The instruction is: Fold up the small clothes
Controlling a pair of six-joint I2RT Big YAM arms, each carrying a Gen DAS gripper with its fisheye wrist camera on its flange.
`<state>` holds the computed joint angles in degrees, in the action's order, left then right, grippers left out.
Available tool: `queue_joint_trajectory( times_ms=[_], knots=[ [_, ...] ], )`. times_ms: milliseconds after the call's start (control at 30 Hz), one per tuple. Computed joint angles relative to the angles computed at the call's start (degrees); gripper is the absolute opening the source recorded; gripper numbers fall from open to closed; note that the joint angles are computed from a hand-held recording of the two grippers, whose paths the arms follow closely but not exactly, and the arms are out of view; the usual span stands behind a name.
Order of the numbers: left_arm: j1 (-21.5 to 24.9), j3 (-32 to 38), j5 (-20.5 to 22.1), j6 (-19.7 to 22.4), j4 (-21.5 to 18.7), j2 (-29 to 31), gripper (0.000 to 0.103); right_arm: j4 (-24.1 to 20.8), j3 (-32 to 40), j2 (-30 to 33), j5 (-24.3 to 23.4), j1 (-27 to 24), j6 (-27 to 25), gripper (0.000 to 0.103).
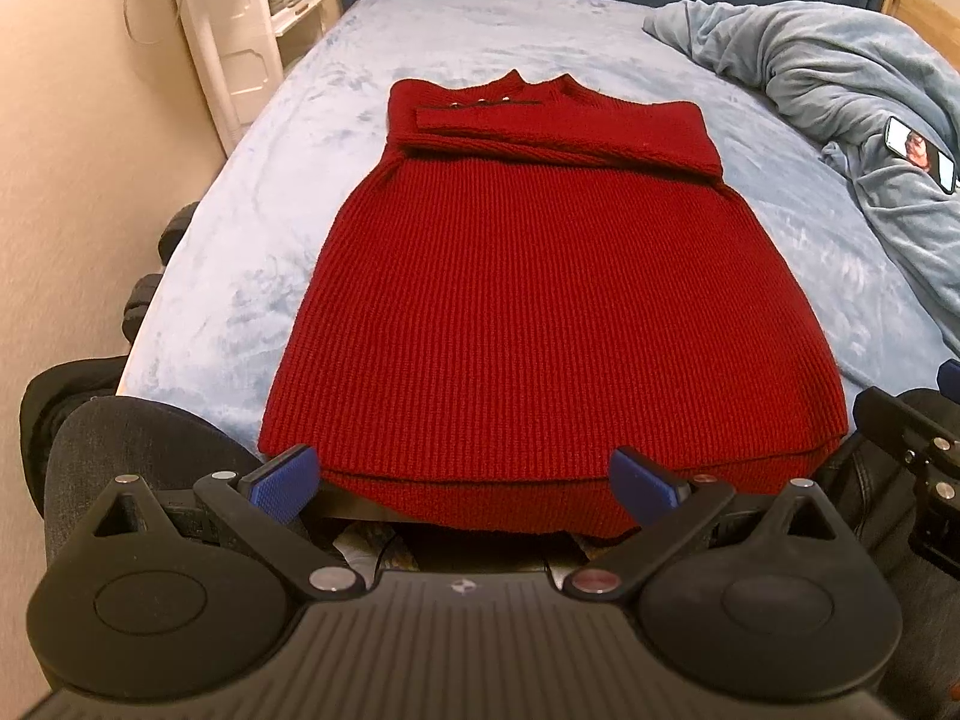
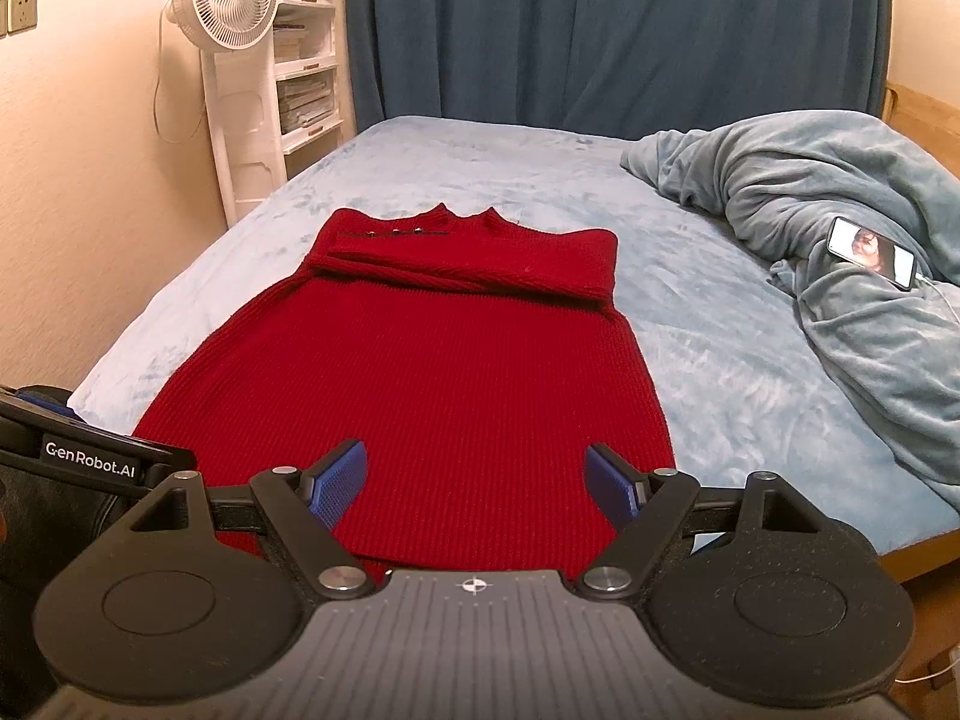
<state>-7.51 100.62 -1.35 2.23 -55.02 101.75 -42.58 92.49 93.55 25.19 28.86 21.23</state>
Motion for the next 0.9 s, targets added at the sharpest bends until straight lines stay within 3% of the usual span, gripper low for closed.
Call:
queue_joint_trajectory(
  times_ms=[900],
  knots=[
    [0.25, 1.73, 0.38, 0.46, -2.32, 1.81, 0.103, -1.70, 0.21, 0.55, -2.00, -0.63, 1.48, 0.081]
  ],
)
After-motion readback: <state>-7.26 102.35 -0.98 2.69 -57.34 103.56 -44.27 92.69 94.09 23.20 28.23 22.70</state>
